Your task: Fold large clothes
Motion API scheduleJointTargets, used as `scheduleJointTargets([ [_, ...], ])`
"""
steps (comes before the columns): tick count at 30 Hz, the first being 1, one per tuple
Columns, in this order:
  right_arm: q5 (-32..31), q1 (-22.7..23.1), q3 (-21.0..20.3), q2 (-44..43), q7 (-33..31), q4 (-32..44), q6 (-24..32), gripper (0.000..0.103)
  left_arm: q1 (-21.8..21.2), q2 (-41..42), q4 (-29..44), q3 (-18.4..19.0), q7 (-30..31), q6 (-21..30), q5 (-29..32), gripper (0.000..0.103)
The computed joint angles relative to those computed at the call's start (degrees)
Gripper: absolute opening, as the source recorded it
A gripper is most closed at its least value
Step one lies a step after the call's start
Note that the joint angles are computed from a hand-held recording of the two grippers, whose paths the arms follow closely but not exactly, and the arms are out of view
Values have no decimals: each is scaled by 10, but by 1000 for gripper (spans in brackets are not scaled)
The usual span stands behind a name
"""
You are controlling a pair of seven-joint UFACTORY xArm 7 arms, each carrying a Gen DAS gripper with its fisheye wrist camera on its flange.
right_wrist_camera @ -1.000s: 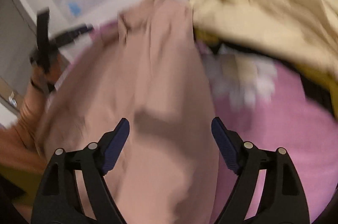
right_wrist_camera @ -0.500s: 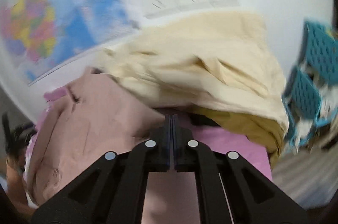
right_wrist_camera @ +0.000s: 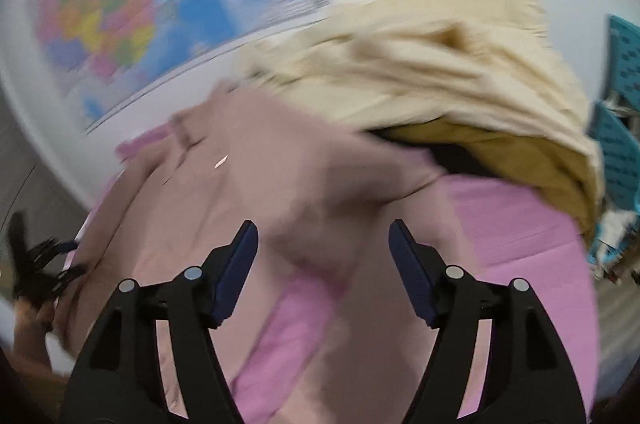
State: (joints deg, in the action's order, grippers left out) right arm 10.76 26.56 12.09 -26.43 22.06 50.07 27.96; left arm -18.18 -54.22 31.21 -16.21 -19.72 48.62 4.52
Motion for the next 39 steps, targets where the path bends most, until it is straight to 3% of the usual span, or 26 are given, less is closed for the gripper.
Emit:
scheduleJointTargets([
  [1,5,9,3,5,-3,1,0,67,3,4,-3,2,-4,11,-3,34],
  [2,9,17,5,11,-7,0,0,67,6,7,-3,10,-10,20,-9,8],
  [3,15,26,4,13,-15,0,1,67,13,5,-4,18,-17,25,-13,3],
  [7,58,59,-6,35,-42,-1,-13,66,87,-43,9,43,-45,24,18,2],
  [12,61,56,4,60,-41,14,-24,66,202,-48,56,50,-62,57,91,5],
  [15,52,53,10,73,-43,23,-29,66,266,-8,69,2,-91,109,173,40],
  [16,28,42,22,87,-31,39,-26,66,297,5,71,-38,-108,137,211,41],
  [17,16,40,26,99,-32,52,-25,66,303,12,71,-54,-117,146,226,41],
  [20,-83,10,61,152,10,118,-7,67,223,-13,47,-3,-122,83,187,41],
  [23,-204,2,81,225,64,203,14,67,165,-27,39,11,-105,7,160,52],
  [27,-346,43,70,343,102,339,78,66,105,11,41,17,-73,-75,104,57],
  [29,-382,72,53,396,106,402,120,57,88,58,48,8,-62,-102,84,57],
  [32,-418,115,17,471,107,497,191,32,72,133,60,13,-49,-119,59,57],
  [33,-411,119,8,486,104,516,198,13,69,150,63,15,-47,-122,53,56],
  [34,-398,118,2,492,101,523,196,4,70,181,71,15,-47,-122,50,55],
  [36,-368,111,-11,495,102,530,172,1,77,222,82,16,-47,-134,58,51],
  [39,-329,104,-30,497,98,546,132,1,100,268,105,18,-66,-141,83,30],
])
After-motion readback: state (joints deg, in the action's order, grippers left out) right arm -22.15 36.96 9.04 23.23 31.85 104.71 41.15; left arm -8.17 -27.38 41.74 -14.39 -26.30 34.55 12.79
